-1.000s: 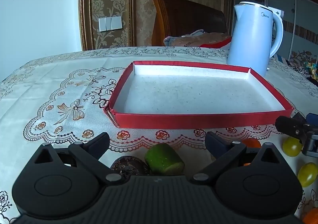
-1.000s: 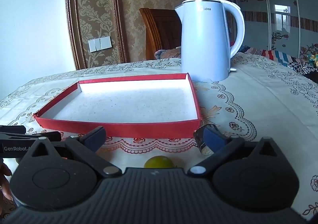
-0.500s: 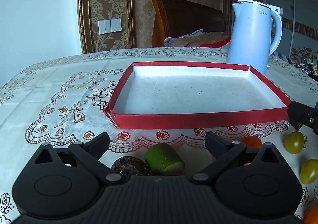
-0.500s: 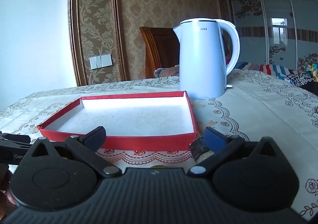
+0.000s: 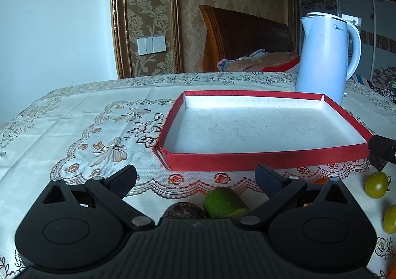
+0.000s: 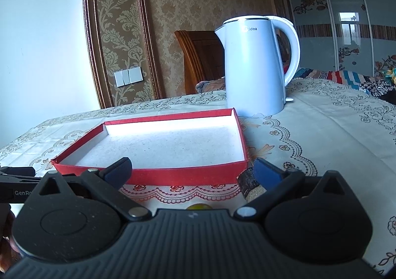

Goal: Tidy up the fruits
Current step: 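Move both tools down toward the produce beside the red tray, then close the left tool on the dark eggplant chunk while the right tool grasps a mandarin orange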

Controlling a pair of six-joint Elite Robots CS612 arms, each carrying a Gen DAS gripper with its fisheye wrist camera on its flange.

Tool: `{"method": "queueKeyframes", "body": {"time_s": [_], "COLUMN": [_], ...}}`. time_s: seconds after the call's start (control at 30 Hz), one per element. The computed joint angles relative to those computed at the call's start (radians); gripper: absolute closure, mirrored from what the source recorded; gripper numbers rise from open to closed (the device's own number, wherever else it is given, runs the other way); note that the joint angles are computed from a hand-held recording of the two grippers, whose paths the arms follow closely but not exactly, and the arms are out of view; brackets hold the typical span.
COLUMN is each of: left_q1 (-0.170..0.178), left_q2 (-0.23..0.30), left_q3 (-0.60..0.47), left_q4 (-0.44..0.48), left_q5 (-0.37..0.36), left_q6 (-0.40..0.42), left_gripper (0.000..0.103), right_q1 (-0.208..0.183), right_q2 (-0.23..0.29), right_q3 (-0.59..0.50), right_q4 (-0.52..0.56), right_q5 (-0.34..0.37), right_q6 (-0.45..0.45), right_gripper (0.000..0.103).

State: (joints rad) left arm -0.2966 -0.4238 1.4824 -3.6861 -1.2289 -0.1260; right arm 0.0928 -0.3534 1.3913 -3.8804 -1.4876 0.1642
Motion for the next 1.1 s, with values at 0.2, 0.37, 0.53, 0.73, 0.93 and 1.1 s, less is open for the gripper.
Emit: {"method": "queueKeyframes", "body": {"time_s": [0.2, 0.37, 0.53, 0.73, 0.93, 1.1], "left_q1": [0.016, 0.026, 0.021, 0.019, 0.018, 0.019], "left_q2": [-0.015, -0.025, -0.023, -0.023, -0.024, -0.025], "left_q3": [0.036, 0.055, 0.056, 0.057, 0.058, 0.058], "left_q4": [-0.022, -0.001, -0.002, -0.005, -0.003, -0.002], "left_q5": [-0.006, -0.039, -0.033, -0.033, -0.030, -0.031], "left_q6": [-0.064, -0.089, -0.067, -0.056, -0.056, -0.057], "left_gripper": [0.000, 0.000, 0.000, 0.000, 0.000, 0.000], "right_q1": [-0.008, -0.009, -0.013, -0.022, -0.034, -0.043], "right_q2": [0.005, 0.002, -0.008, -0.028, -0.057, -0.085], "right_q3": [0.002, 0.006, 0.034, 0.097, 0.180, 0.246], "right_q4": [-0.038, -0.037, -0.058, -0.100, -0.123, -0.126], "right_q5": [0.018, 0.035, 0.050, 0.080, 0.164, 0.246], "right_q6": [0.038, 0.023, 0.002, -0.040, -0.100, -0.165], "right_gripper": [0.000, 0.000, 0.000, 0.000, 0.000, 0.000]}}
